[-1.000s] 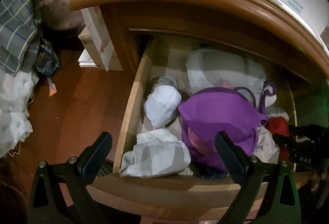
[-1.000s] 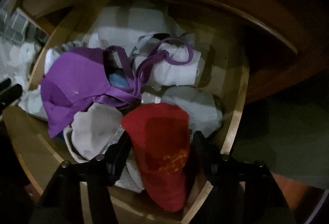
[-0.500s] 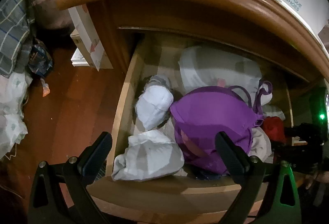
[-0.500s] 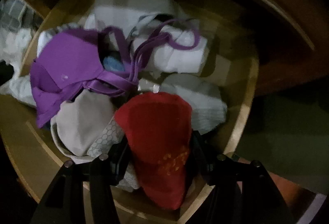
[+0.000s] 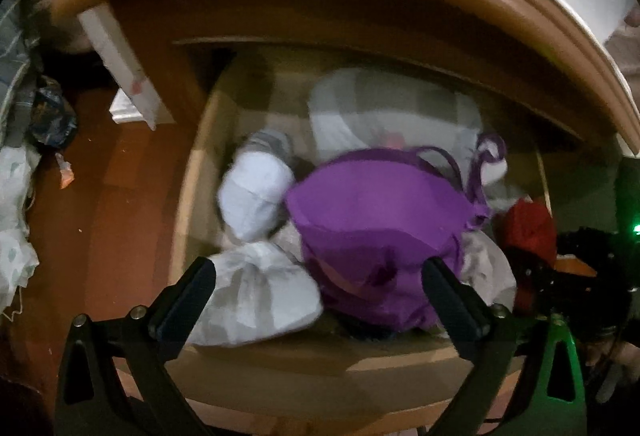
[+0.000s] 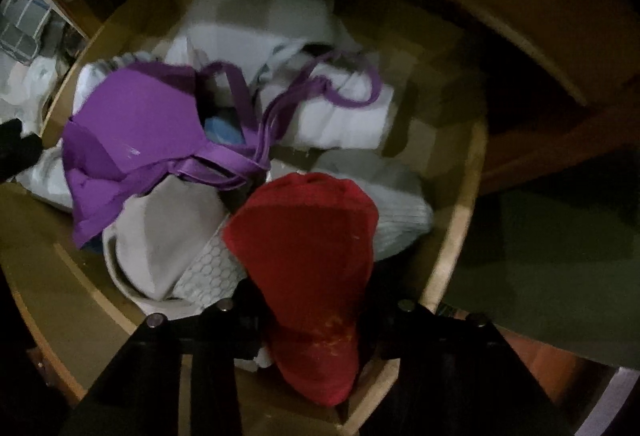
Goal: Take underwear out of drawer
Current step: 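Lower both tools into the drawer toward the purple bra and red item, then grasp the purple bra with the left tool while the right tool grasps the red item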
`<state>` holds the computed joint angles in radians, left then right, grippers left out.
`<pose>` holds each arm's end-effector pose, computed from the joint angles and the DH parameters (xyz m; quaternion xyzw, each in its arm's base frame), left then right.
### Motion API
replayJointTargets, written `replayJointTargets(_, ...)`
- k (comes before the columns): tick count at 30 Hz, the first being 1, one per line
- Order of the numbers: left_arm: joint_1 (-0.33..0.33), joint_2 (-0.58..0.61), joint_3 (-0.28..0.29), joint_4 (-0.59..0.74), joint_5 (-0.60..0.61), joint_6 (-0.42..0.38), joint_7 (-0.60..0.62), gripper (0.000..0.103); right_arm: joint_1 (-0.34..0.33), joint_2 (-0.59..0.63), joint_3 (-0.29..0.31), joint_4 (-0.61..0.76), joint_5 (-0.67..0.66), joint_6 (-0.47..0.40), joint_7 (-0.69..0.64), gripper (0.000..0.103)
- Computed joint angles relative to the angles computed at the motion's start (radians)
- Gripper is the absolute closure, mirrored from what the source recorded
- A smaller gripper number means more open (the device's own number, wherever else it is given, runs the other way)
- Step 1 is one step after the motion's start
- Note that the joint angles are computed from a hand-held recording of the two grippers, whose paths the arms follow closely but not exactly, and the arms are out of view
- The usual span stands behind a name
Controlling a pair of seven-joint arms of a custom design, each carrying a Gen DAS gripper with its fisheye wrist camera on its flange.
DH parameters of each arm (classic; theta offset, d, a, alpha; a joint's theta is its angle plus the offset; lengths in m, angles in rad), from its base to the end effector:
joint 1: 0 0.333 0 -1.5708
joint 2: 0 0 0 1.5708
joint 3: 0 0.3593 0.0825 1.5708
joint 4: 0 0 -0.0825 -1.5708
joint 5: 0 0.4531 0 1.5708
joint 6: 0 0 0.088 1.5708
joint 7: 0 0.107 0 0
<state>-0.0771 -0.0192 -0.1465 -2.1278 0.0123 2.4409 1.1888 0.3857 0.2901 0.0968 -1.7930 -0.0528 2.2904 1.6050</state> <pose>0.6095 -0.1389 0.4600 -0.7476 0.6432 -0.1436 0.0821 0.6454 0.3308 0.4178 -0.8482 0.5193 -0.0594 0.0861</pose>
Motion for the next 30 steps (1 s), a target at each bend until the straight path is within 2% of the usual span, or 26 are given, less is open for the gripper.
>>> replayJointTargets(3, -0.003, 0.022, -0.001, 0.029, -0.046, -0.043, 0.017, 0.0, -0.009, -0.037, 0.003, -0.035, 0.025, 0.043, -0.002, 0.065)
replayJointTargets(8, -0.015, 0.064, -0.009, 0.084, -0.007, -0.084, 0.007, 0.0, -0.017, -0.078, 0.007, -0.082, 0.064, 0.107, 0.013, 0.065)
replayJointTargets(11, -0.015, 0.097, -0.009, 0.122, -0.036, -0.122, 0.013, 0.0, -0.037, -0.108, 0.01, -0.115, 0.121, 0.151, -0.015, 0.065)
replayJointTargets(15, -0.013, 0.149, -0.007, 0.18, -0.072, -0.193, -0.008, 0.0, -0.054, -0.141, 0.01, -0.145, 0.187, 0.191, -0.033, 0.065)
replayJointTargets(18, -0.021, 0.193, -0.006, 0.228, -0.039, -0.256, -0.028, 0.0, -0.059, -0.141, 0.01, -0.144, 0.214, 0.196, -0.034, 0.065)
replayJointTargets(23, -0.01, 0.242, -0.008, 0.269, -0.104, -0.288, -0.05, 0.0, -0.066, -0.145, 0.012, -0.15, 0.248, 0.214, -0.068, 0.065)
replayJointTargets(26, -0.009, 0.254, -0.008, 0.267, -0.12, -0.255, -0.062, 0.001, -0.064, -0.143, 0.014, -0.149, 0.257, 0.209, -0.076, 0.065)
replayJointTargets(27, -0.009, 0.253, -0.009, 0.261, -0.122, -0.236, -0.066, 0.005, -0.065, -0.141, 0.015, -0.147, 0.263, 0.208, -0.083, 0.065)
replayJointTargets(30, 0.017, 0.25, -0.028, 0.242, -0.24, -0.197, -0.005, 0.038, -0.06, -0.141, 0.016, -0.149, 0.257, 0.216, -0.091, 0.065)
